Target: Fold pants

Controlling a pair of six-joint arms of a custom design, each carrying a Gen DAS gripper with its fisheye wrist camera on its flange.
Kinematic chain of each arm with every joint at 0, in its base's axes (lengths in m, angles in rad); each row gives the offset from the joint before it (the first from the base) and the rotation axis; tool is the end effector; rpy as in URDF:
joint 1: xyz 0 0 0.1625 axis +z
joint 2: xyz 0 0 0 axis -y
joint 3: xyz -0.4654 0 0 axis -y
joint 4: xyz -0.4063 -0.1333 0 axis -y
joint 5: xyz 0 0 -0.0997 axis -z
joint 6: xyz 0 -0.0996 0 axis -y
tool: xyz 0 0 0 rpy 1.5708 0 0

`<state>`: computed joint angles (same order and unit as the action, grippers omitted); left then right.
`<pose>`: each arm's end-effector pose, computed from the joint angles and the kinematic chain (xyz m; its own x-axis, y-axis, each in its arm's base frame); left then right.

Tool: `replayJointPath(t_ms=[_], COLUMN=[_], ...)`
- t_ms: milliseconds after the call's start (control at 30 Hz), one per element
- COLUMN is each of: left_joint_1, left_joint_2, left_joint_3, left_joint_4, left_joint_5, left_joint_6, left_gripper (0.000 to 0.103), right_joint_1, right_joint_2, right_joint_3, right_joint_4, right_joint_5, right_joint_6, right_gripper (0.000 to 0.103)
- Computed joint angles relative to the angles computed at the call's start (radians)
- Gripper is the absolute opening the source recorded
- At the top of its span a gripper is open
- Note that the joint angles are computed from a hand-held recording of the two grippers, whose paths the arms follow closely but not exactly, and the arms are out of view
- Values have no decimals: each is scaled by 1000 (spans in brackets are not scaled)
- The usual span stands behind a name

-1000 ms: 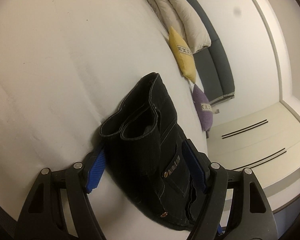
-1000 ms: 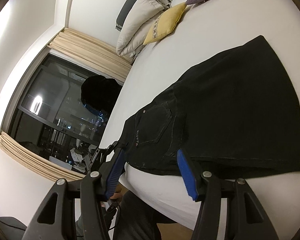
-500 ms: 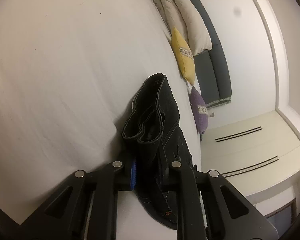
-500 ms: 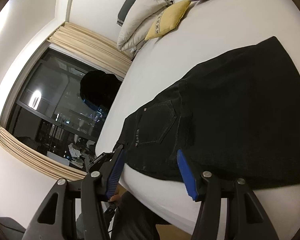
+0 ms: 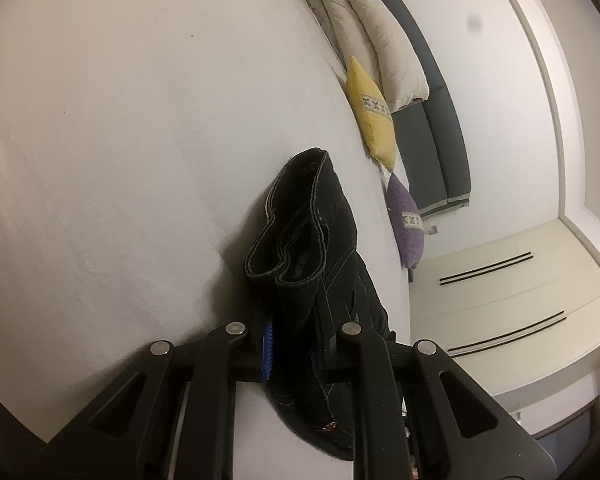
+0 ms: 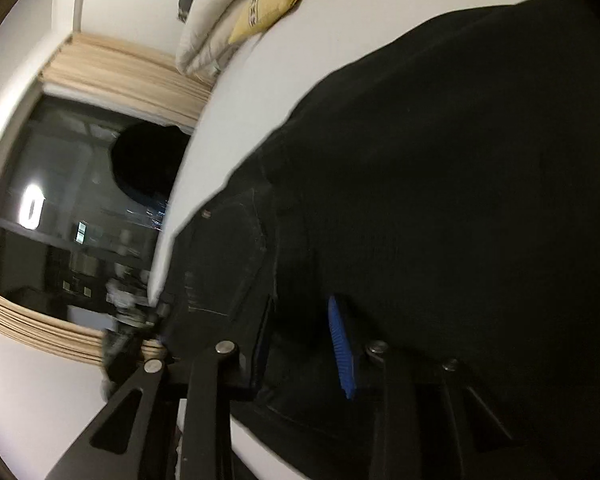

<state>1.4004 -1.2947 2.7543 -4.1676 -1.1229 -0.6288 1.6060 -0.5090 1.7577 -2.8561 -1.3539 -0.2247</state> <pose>0.1238 -0.3210 0.2592 -0.8142 -0.4331 0.3866 -0.5041 0.1970 -0.8409 0.1771 -0.6324 -0.0897 -0.9433 -0.2637 -0.2015 -0.2517 0.9642 -0.0836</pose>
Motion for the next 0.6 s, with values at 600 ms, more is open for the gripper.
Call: replayJointPath(t_ms=[600], left_joint_1=[-439], left_joint_2=[-134], left_joint_3=[-100], left_joint_4=[399], left_joint_5=[355], left_joint_6=[174], left_gripper=[13], right_joint_1=[-39], right_joint_2=[-72], right_joint_3=[-17], right_joint_4=[93], right_joint_5=[124], right_joint_6=[14], right_gripper=[72])
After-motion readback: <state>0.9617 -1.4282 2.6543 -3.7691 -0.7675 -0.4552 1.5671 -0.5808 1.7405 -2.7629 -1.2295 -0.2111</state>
